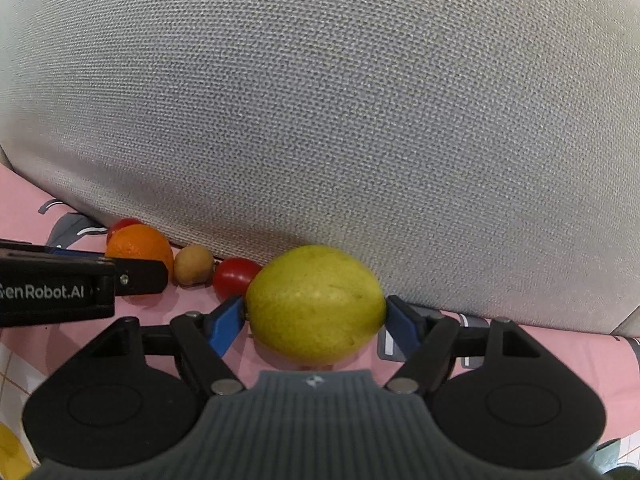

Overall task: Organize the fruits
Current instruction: 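Grasp the orange with the left tool while the right tool grasps the yellow-green pear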

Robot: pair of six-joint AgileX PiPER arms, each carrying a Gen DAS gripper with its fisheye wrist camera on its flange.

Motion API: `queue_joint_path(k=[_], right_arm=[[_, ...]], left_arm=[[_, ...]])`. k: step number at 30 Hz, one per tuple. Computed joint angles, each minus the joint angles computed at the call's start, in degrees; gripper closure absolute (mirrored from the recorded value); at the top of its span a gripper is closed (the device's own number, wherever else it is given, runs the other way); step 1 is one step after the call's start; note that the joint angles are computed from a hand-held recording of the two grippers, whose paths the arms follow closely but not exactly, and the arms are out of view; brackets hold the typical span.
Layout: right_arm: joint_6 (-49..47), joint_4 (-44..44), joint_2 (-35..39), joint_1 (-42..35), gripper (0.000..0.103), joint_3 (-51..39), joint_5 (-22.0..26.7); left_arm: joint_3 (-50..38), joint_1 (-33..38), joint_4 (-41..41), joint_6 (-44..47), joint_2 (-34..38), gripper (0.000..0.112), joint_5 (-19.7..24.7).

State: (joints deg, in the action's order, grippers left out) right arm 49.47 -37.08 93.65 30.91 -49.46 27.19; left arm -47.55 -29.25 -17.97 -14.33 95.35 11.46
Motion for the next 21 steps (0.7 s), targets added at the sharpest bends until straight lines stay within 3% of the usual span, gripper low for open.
queue_joint_path(k=[3, 10, 21], right_arm=[[-1.86, 1.19, -1.29, -0.59, 0.031, 0.63, 0.07], [-6.87, 6.36, -4.91, -1.87, 0.031, 2.73, -1.52], [-12.8, 15.17, -14.48, 1.01, 0.032, 5.96, 2.68]], left_arm=[[0.29, 0.04, -2.6, 1.93, 0.1, 0.066, -0.54], [1.3, -0.66, 3.08, -4.43, -2.18, 0.067, 0.37], [5.04, -1.07, 13.43, -14.25, -13.18, 0.067, 7.43]])
